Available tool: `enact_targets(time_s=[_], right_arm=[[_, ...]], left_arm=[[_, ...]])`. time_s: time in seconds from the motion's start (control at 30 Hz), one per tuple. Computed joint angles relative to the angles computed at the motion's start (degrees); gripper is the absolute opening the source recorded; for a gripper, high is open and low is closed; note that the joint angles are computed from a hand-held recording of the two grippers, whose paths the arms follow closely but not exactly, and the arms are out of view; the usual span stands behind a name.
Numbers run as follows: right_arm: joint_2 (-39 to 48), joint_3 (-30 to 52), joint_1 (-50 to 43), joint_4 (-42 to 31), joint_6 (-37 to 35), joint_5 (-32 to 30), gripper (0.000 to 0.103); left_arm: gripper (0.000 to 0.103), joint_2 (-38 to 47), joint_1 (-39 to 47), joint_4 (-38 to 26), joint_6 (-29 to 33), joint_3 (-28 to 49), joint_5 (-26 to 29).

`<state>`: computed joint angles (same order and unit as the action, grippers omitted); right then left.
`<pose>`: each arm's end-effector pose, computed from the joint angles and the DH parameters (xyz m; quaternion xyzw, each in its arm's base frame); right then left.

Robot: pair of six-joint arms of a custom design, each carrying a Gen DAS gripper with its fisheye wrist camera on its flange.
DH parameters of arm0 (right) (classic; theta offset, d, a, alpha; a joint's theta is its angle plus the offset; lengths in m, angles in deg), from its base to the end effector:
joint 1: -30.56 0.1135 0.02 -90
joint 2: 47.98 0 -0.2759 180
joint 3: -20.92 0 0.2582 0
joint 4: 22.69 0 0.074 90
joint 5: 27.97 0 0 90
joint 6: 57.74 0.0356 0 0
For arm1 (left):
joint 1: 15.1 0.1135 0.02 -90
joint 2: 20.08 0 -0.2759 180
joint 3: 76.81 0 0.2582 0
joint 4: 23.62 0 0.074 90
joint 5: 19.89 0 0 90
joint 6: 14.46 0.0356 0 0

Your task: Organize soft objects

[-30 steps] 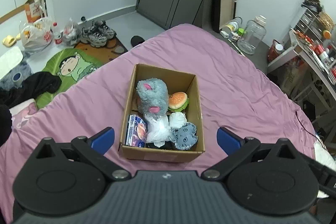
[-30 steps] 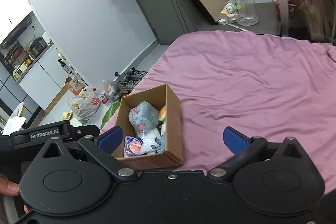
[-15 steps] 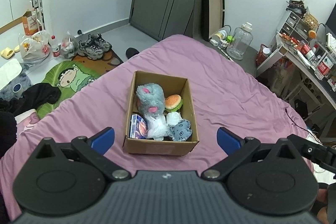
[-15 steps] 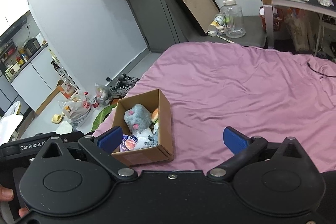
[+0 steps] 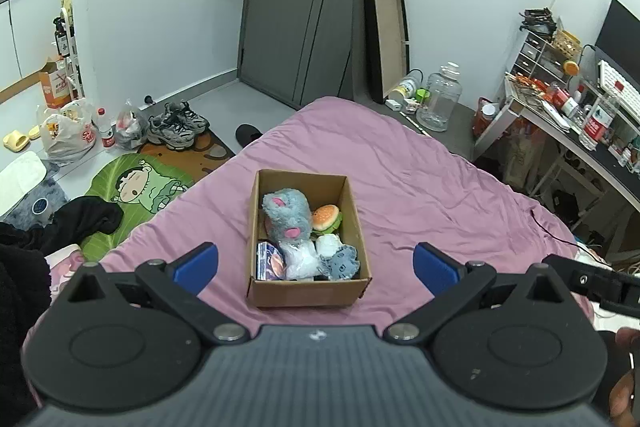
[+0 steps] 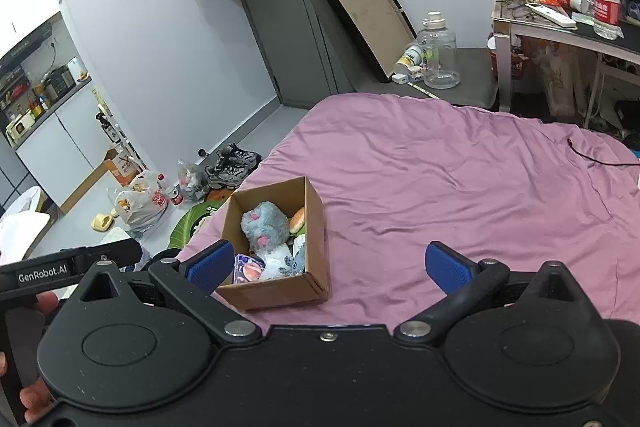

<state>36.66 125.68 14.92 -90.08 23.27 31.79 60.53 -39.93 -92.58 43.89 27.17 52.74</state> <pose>0.3012 -0.0657 0.4001 -0.0427 0.9030 0.1623 0.3954 0.2654 -0.1111 0.4110 -0.1114 0.9102 -0.0536 0.3953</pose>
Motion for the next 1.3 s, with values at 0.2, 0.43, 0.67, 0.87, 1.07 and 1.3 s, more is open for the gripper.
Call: enact_targets(time_s=[0.2,0.43,0.67,0.87,1.07,1.3], right_arm=[[-2.45,-1.27,-1.96,-0.13,-1.80,-0.14,0.103],[-4.05,-2.40,-3.84,-1.48,-4.18,-1.51,0.103],[-5.42,-2.97,-4.54,-1.69,-5.88,-3.23,0.103],[-5.60,-2.47,-4.62,-2.46,-6.35,-3.42,0.103],[-6.37,-2.98,-4.52,-2.41,-6.55,-3.04,0.103],[-6.23,-2.71,-4.68,-2.83,-6.95,-3.39,0.103]], left_arm=[[0.103,-1.94,-2.27,-0.96,-0.12,-1.04,-1.72],[0.103,-3.57,-5.22,-2.79,-2.12,-1.17,-4.92],[0.103,-3.98,-6.72,-4.46,-1.97,-0.29,-6.96],[0.103,-4.18,-7.13,-4.77,-2.04,0.44,-7.24],[0.103,-4.66,-7.75,-4.68,-2.24,0.15,-7.97],[0.103,-4.66,-8.17,-5.31,-1.98,0.59,-8.73]])
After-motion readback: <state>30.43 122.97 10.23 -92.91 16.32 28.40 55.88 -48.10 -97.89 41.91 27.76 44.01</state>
